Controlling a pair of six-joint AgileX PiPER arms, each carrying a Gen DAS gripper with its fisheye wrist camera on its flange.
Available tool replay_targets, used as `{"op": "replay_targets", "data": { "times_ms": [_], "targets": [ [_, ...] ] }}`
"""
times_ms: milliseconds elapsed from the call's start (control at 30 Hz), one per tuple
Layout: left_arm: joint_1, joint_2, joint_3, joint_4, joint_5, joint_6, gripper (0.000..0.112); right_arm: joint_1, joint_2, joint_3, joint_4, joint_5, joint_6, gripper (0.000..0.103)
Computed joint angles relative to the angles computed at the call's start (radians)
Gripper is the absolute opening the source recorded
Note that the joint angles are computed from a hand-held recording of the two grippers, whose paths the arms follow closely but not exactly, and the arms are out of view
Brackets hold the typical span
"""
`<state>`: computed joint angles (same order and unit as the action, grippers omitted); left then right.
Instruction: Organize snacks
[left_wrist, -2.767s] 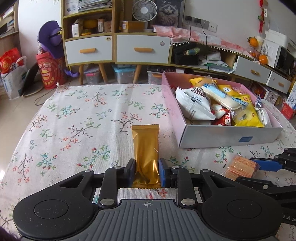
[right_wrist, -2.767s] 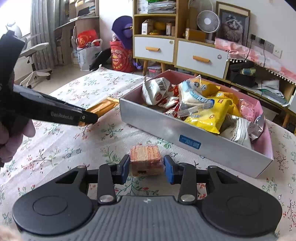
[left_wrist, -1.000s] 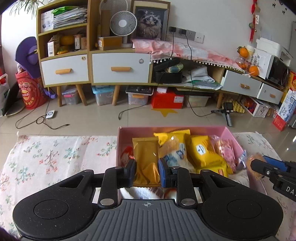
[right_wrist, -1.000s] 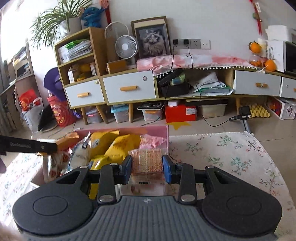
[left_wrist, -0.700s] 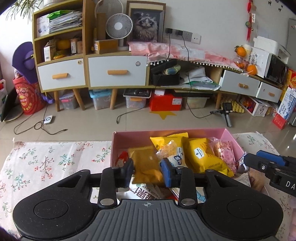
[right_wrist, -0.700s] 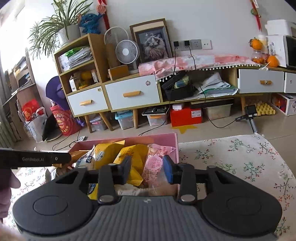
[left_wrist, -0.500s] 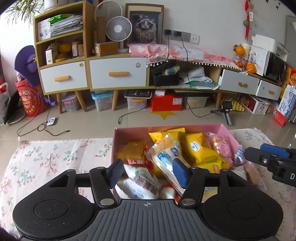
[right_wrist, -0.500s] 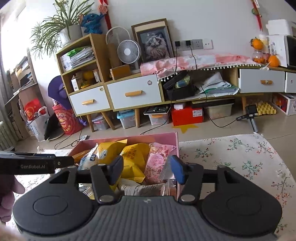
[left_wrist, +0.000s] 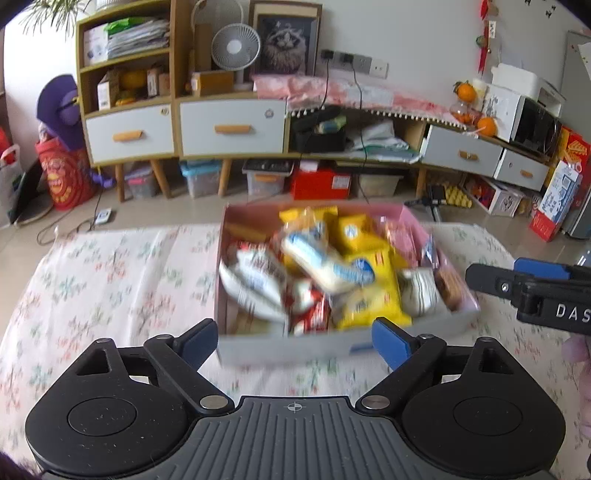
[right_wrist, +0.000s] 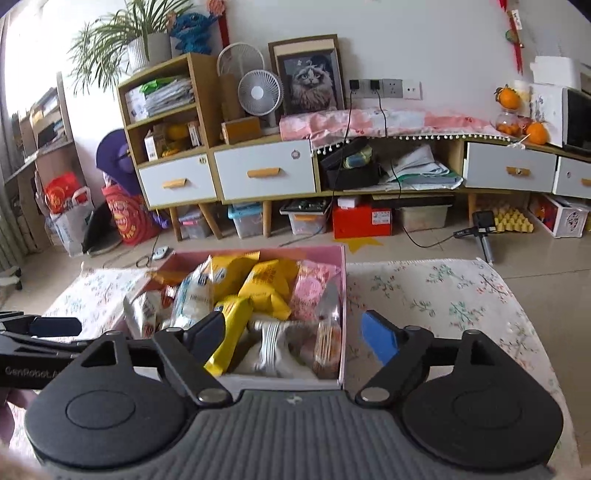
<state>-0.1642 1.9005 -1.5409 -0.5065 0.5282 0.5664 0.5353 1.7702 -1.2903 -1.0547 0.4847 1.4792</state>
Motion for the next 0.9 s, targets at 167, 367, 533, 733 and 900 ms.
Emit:
{"op": "replay_targets", "data": {
  "times_ms": [167, 367, 533, 733, 900],
  "targets": [
    [0.003, -0.071, 0.102, 0.047, -0.014, -0.045, 0.096, 0.046, -0.02, -0.004, 0.077, 0.081, -0.078, 0.085],
    [0.0, -0.161, 0.209, 0.118, -0.017, -0.109, 0.097, 0.095, -0.043, -0.006, 0.136, 0.158, -0.099, 0.094],
    [-0.015, -0.226, 0.275, 0.22, -0.009, -0.22, 0.1, 0.152, -0.049, -0.013, 0.151, 0.241, -0.112, 0.101],
    [-0.03, -0.271, 0.319, 0.31, 0.033, -0.343, 0.1, 0.2, -0.034, -0.066, 0.235, 0.383, -0.152, 0.101],
    [-0.049, -0.311, 0.349, 0.396, 0.043, -0.447, 0.101, 0.235, -0.056, -0.052, 0.246, 0.424, -0.146, 0.103]
  ]
}}
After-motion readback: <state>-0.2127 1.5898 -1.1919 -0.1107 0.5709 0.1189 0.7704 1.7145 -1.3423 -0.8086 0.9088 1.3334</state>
